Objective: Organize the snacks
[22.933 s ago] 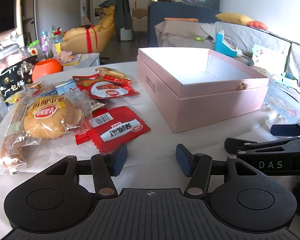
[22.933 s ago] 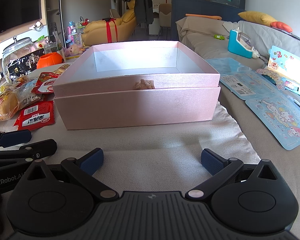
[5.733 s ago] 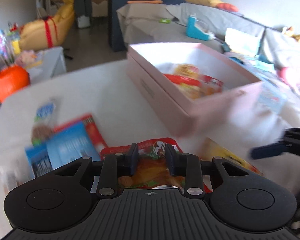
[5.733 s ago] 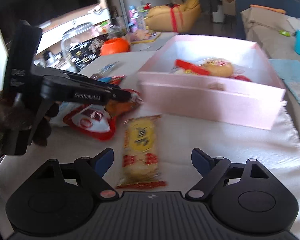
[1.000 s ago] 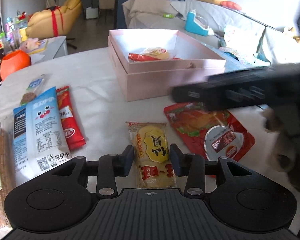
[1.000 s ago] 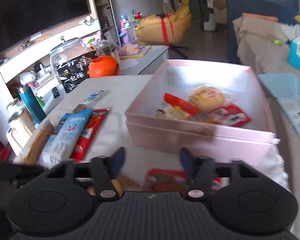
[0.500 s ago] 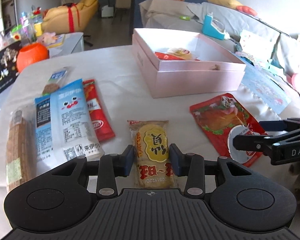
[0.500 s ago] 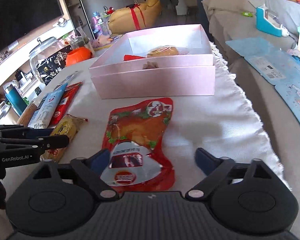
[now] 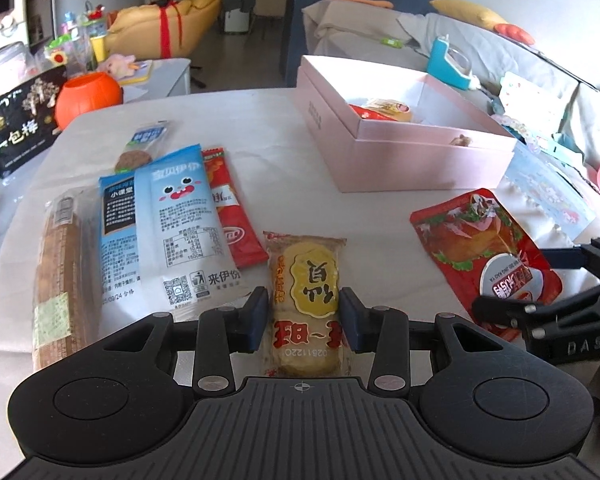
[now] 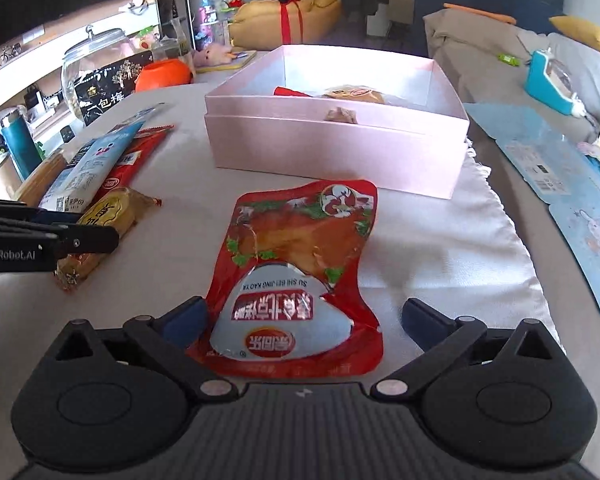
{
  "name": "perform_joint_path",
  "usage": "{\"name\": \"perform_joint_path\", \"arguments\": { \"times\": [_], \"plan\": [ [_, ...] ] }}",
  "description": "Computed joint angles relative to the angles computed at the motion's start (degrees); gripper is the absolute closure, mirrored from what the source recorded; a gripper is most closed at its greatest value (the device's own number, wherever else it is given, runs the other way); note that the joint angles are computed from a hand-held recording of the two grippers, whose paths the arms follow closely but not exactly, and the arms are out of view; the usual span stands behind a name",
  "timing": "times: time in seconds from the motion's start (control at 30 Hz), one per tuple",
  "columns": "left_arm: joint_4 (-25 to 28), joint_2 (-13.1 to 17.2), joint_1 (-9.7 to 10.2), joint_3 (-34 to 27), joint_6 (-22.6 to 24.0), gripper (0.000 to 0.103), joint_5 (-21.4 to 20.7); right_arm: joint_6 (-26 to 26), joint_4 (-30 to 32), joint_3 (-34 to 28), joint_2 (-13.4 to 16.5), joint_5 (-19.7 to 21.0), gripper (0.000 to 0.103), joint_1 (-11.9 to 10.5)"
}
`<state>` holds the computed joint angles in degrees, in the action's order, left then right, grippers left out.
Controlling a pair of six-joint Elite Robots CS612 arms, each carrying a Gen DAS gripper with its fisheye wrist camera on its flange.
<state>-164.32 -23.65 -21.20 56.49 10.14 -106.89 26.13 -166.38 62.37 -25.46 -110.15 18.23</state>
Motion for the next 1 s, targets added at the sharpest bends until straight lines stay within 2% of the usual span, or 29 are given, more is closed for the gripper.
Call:
{"name": "perform_joint_path", "arguments": {
  "times": [0.17, 0.3, 0.33, 0.4, 0.43, 0.53, 0.67, 0.83, 0.9, 1.0],
  "plan": [
    [-0.4, 0.0, -0.11, 0.2, -0.2, 0.059, 0.2, 1.7, -0.4, -1.1, 0.5, 0.0, 0.002, 0.3],
    [-0.5, 0.0, -0.12, 0.3, -0.1, 0.058, 0.3, -1.8, 2.3, -4.4, 2.1, -4.7, 0.003, 1.3],
    [-0.6, -0.1, -0.14, 0.3, -0.1, 0.058, 0.4, -2.1, 2.7, -4.8, 2.2, -4.0, 0.003, 1.2],
    [-0.7, -0.1, -0.17, 0.4, 0.1, 0.058, 0.5, -1.2, 3.5, -4.6, 1.8, 1.1, 0.003, 0.4],
    [-0.8, -0.1, -0.17, 0.5, 0.3, 0.058, 0.6, -0.8, 3.8, -4.8, 1.8, 2.1, 0.002, 0.2],
    [-1.2, -0.1, -0.20, 0.6, 0.8, 0.058, 0.8, -1.1, 3.7, -5.0, 1.9, 1.9, 0.003, 0.2],
    [-1.5, -0.1, -0.24, 0.7, 1.1, 0.058, 1.0, -1.6, 2.4, -4.2, 1.5, 1.4, 0.020, 0.2],
    [-1.5, -0.1, -0.21, 0.7, 1.2, 0.058, 0.9, -2.5, 0.0, -1.7, 0.3, 3.8, 0.025, -0.5],
    [-1.7, 0.0, -0.22, 0.7, 1.2, 0.058, 1.0, -3.1, 0.0, -1.2, 0.1, 2.4, 0.023, -0.4],
    [-2.2, 0.0, -0.34, 0.8, 1.3, 0.057, 1.4, -4.0, 3.2, -2.4, 0.5, -2.2, 0.016, 0.3]
  ]
}}
